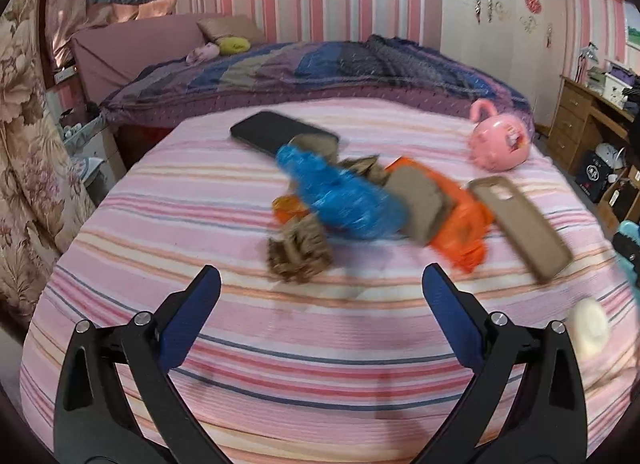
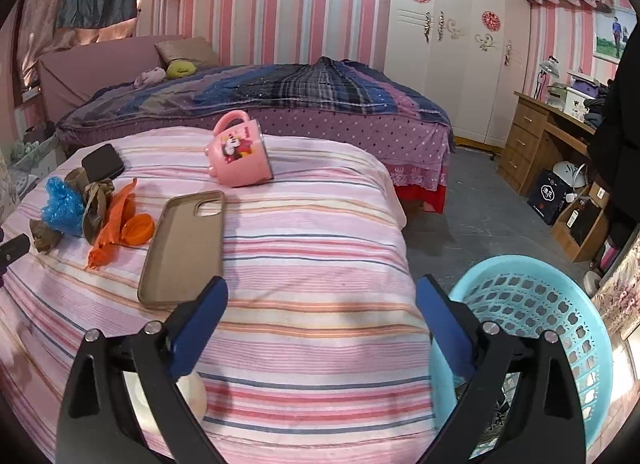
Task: Collect trash
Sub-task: 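Return to the bed and grasp the brown crumpled paper with the left tool, then grasp the cardboard piece with the right tool while the left tool holds the paper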
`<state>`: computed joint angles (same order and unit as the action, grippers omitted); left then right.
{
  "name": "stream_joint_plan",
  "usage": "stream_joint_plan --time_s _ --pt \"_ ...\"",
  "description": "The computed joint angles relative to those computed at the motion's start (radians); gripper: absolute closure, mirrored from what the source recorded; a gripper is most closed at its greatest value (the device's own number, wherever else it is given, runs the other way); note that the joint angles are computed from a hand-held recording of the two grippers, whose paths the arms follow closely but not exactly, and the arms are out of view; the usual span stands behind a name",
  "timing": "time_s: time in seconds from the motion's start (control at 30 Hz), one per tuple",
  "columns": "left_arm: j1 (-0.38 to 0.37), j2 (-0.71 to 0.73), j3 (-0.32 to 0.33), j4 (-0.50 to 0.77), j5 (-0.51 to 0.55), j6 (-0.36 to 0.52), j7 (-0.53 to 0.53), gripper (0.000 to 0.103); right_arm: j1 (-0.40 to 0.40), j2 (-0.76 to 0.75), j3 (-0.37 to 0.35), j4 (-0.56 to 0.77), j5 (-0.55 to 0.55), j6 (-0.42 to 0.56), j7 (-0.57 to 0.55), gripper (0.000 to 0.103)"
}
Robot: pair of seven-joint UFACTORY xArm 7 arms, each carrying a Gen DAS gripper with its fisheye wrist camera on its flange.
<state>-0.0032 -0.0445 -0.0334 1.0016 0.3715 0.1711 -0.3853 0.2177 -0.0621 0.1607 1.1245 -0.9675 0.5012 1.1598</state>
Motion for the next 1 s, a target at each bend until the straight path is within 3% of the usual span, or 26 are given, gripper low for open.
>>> stream_joint_plan --time_s 0.13,0.23,0.4,0.5,0.57,0.67,0.77,0.87,1.0 --pt "-0.004 0.042 0.017 0.036 -0.088 0.05 0.077 0.006 0.004 0.024 -0.004 0.018 0.01 0.003 0.0 0.009" --pt "-0.006 0.074 0.021 0.07 -0.237 0.081 0.19 0.006 0.01 0.035 -0.011 0.026 0.026 -0.002 -0.004 0.009" --pt "-0.004 0.134 0.026 0.137 -0.307 0.095 0.216 0.013 0.021 0.052 -0.021 0.039 0.045 0.004 -0.024 0.009" --pt "0.005 0.172 0.007 0.185 -0.4 0.131 0.297 0.032 0.026 0.061 -0.026 0.049 0.05 0.006 -0.023 0.009" --pt "0.005 0.19 0.001 0.211 -0.435 0.163 0.338 0.057 0.031 0.07 -0.028 0.06 0.049 0.002 -0.02 0.009" --pt "0.009 0.173 -0.005 0.19 -0.482 0.153 0.392 0.063 0.045 0.085 -0.027 0.078 0.037 0.005 -0.025 0.009" --pt "0.004 0.136 0.012 0.15 -0.467 0.14 0.397 0.063 0.067 0.104 -0.025 0.105 0.034 0.005 -0.048 0.009" --pt "-0.004 0.082 0.053 0.109 -0.289 0.176 0.273 0.063 0.089 0.114 -0.027 0.121 0.038 -0.014 -0.071 0.009" --pt "0.027 0.036 0.064 0.082 -0.278 0.156 0.255 0.063 0.133 0.166 -0.021 0.185 0.039 -0.025 -0.109 0.009"
